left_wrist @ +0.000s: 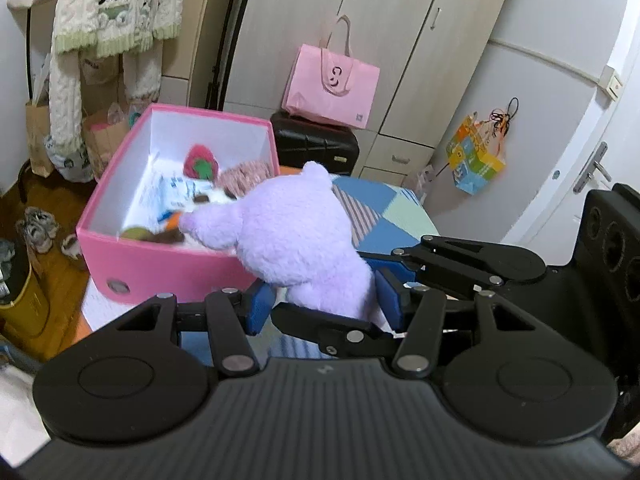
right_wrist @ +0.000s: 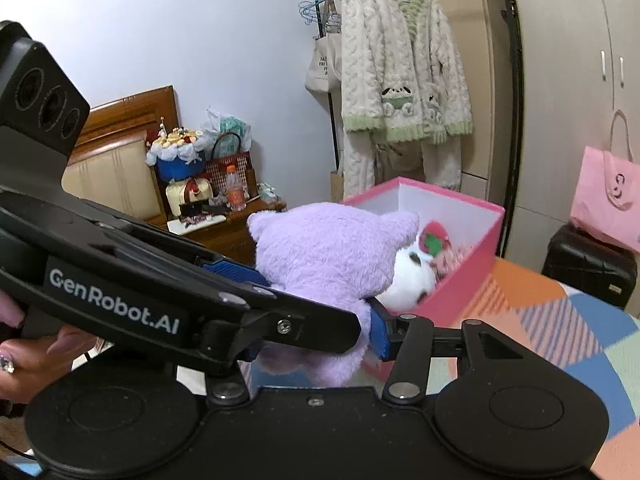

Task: Organize soft objects
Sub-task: 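Carry the lavender bear over the box with the left gripper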

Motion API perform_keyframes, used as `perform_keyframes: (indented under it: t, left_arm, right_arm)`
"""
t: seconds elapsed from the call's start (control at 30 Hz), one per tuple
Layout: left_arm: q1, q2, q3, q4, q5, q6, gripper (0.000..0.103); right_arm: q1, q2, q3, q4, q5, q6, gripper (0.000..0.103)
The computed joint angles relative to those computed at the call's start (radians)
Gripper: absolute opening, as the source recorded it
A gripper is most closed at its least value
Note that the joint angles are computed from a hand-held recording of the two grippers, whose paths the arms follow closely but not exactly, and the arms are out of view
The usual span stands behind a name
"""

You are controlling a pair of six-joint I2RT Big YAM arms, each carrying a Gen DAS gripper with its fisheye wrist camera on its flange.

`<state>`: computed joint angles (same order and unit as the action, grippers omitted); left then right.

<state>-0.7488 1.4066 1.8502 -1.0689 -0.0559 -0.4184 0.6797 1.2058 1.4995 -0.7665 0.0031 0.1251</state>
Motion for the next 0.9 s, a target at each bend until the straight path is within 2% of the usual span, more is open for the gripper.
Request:
perform_keyframes:
  t: [0.17, 0.33, 0.47, 0.6, 0.7, 0.83, 0.9]
  left_arm:
    - [0.053, 0.053, 0.065, -0.006, 0.032, 0.032, 0.053]
    - [0.084, 0.08, 0.077, 0.055, 0.037, 0.08, 0.053]
    - [0.113, 0.122, 0.115, 0.078, 0.06, 0.091, 0.053]
    - [0.15, 0.182, 0.173, 0.077, 0.103, 0.1, 0.052]
    - [0.17, 0.225, 0.225, 0.07, 0.109, 0.116, 0.052]
    - [0.207, 0.301, 0.322, 0.034, 0.13, 0.107, 0.05]
    - [0.223, 0.343, 0.372, 0.003, 0.141, 0.092, 0.05]
  right_arm:
    - [-0.021, 0.081, 0.083, 0.001, -0.005, -0.008, 0.057]
    - [-0.021, 0.136, 0.134, 0.022, 0.053, -0.086, 0.057]
    - [-0.05, 0.184, 0.184, 0.037, 0.036, -0.106, 0.057]
    - [-0.098, 0.241, 0.237, 0.032, -0.032, -0.088, 0.057]
    - [-0.14, 0.288, 0.276, 0.044, -0.109, -0.102, 0.057]
    - [-0.183, 0.355, 0.33, 0.076, -0.2, -0.117, 0.057]
    - [-0.198, 0.408, 0.392, 0.047, -0.227, -0.118, 0.057]
